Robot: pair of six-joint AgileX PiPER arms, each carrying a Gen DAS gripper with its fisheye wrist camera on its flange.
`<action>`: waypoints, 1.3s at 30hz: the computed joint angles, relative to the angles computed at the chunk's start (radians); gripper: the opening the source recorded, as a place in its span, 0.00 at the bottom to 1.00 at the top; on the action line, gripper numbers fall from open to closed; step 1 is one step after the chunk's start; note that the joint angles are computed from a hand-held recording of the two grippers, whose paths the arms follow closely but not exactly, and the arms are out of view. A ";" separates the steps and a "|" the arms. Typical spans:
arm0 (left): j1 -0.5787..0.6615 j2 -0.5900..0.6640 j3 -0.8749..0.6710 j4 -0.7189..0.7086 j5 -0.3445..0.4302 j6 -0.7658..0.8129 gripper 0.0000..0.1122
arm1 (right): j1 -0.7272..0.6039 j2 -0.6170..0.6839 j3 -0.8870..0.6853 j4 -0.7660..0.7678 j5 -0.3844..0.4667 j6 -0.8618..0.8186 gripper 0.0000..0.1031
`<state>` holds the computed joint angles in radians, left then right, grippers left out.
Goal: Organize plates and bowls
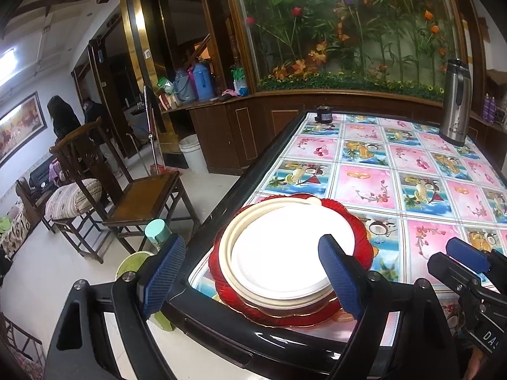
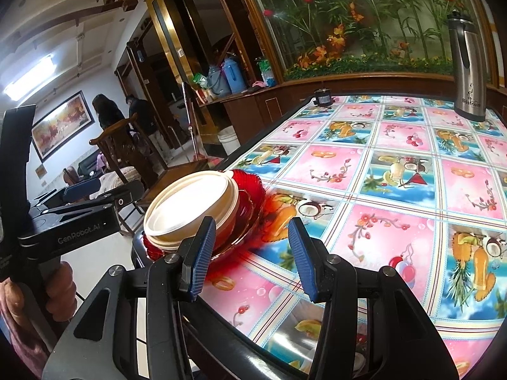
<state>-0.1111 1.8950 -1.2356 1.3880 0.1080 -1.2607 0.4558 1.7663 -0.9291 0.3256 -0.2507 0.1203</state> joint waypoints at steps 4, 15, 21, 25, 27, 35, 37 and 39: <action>0.004 0.004 -0.002 -0.036 -0.002 0.031 0.77 | 0.009 0.007 -0.008 0.020 0.003 -0.022 0.47; 0.018 0.032 -0.029 -0.434 -0.002 0.419 0.77 | 0.032 0.040 -0.077 0.153 0.028 -0.091 0.47; 0.032 0.067 -0.068 -0.683 0.034 0.641 0.77 | 0.042 0.073 -0.136 0.232 0.056 -0.097 0.47; 0.040 0.092 -0.094 -0.761 0.057 0.699 0.77 | 0.059 0.090 -0.156 0.373 0.060 -0.235 0.47; 0.040 0.103 -0.105 -0.777 0.073 0.708 0.77 | 0.066 0.094 -0.163 0.414 0.063 -0.281 0.47; 0.042 0.126 -0.130 -0.795 0.101 0.718 0.77 | 0.074 0.103 -0.181 0.428 0.079 -0.308 0.47; 0.043 0.129 -0.133 -0.818 0.104 0.739 0.77 | 0.075 0.104 -0.184 0.430 0.082 -0.316 0.47; 0.042 0.132 -0.137 -0.814 0.111 0.734 0.77 | 0.078 0.105 -0.185 0.439 0.081 -0.327 0.47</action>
